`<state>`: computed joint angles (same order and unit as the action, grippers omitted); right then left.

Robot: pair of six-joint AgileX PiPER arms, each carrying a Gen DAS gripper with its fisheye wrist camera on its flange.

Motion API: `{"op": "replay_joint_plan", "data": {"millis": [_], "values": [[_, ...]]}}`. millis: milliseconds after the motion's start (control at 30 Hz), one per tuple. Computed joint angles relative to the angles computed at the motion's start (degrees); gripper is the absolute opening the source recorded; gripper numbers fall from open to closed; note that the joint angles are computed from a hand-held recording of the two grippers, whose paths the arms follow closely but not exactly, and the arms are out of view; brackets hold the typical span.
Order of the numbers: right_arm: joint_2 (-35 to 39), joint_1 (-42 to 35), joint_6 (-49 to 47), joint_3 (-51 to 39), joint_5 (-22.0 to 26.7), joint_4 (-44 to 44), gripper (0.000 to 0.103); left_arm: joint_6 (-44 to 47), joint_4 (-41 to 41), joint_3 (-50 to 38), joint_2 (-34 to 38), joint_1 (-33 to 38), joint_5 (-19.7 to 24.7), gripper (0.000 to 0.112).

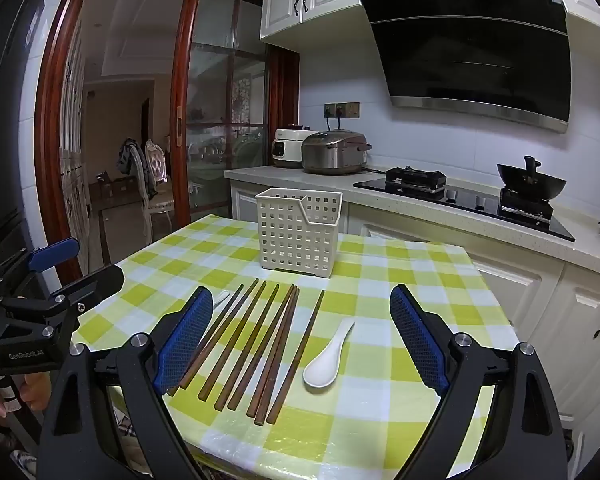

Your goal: Organize utensils

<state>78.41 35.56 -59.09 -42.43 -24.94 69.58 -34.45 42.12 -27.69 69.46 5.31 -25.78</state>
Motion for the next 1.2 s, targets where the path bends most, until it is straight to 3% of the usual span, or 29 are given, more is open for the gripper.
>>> {"op": "replay_joint_plan", "data": {"millis": [1200], "values": [[1.1,0.1,1.8,0.0,-0.2,-1.5,0.085,-0.2,-0.4,0.0,-0.1,-0.2,0.1,0.099]]}}
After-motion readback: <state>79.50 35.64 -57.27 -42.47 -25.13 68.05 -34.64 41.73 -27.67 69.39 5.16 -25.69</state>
